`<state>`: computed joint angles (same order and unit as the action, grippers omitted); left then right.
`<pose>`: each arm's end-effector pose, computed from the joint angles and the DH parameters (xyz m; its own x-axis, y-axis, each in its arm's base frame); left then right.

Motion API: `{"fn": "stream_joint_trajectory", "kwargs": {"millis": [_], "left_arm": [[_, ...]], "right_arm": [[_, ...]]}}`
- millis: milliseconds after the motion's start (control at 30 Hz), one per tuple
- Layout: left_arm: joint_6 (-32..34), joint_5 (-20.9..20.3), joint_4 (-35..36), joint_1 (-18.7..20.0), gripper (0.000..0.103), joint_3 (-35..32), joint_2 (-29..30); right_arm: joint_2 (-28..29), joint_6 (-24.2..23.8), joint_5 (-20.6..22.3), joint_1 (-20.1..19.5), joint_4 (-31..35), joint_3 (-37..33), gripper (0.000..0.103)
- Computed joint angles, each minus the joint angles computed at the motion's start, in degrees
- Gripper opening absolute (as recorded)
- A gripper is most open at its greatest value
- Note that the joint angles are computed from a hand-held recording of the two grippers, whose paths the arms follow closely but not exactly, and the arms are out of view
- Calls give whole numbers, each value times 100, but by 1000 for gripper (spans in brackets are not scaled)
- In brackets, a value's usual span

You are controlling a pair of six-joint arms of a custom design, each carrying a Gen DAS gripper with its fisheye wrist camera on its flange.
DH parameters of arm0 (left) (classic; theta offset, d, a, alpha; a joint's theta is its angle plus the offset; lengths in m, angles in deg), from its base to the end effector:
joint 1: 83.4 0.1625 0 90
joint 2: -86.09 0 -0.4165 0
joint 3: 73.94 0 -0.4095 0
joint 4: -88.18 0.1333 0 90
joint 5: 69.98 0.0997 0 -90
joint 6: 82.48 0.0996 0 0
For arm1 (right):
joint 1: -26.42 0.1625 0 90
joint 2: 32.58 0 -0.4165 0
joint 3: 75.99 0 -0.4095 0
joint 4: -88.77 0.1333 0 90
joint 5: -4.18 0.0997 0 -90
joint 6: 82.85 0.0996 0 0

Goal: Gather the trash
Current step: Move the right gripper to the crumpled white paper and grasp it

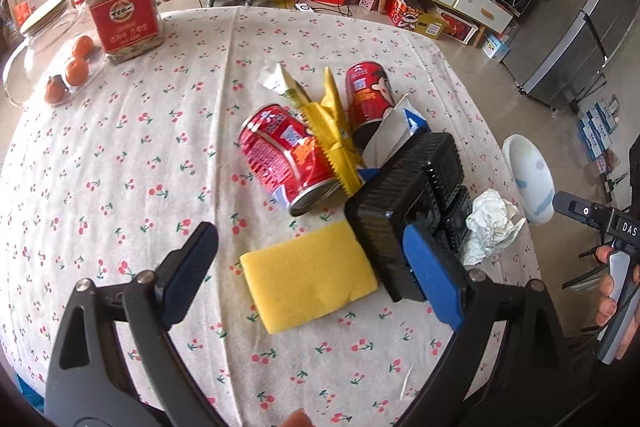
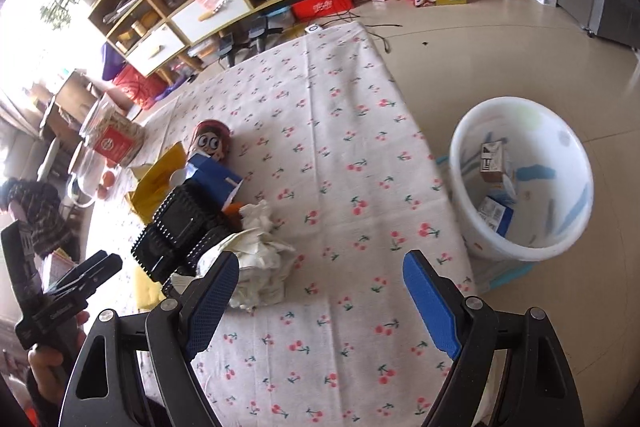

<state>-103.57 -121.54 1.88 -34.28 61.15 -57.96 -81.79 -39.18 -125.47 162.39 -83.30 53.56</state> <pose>0.0339 -0.2591 0.4023 -0.8219 0.1672 -0.5446 0.3815 0.8714 -0.3083 0.3668 -0.2576 0.0005 -0.8933 0.0890 0.4405 -0.1407 0.8755 -0.4622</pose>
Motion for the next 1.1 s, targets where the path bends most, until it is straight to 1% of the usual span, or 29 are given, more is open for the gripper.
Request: {"fn": "stream_joint_trajectory", "kwargs": {"millis": [133,300,467,567,600,633,700,767,800,833,967,1100], "left_arm": [[157,-25,38,277,94,-74,-86],[351,-51,52,538,94,-148,-166],[550,-101,4,802,94,-203,-194],[740,-160,-100,1004,94,-232,-178],[797,-196,-140,1071,94,-249,-165],[860,-232,-197,1147,94,-259,-150],[984,-341,-327,1304,94,-282,-99],[1157,-513,-518,1507,94,-297,-33],[1151,-556,-528,1517,94,-294,-27],[1179,-590,-557,1550,94,-290,-12],[1223,-711,-699,1558,94,-237,58],[1376,-673,-1162,1541,94,-131,280]], "right_arm": [[267,-168,204,-1,7,-232,86],[532,-259,481,-95,25,-460,86],[779,-354,635,-172,54,-640,86],[868,-324,710,-253,109,-685,85],[894,-313,740,-287,98,-686,82],[900,-313,767,-315,87,-674,76],[909,-346,866,-386,-50,-619,68],[899,-449,981,-440,-237,-553,55],[894,-503,1028,-457,-300,-533,48],[899,-525,1028,-452,-329,-529,44],[888,-618,1013,-404,-391,-512,37],[842,-589,989,-388,-425,-451,35]]}}
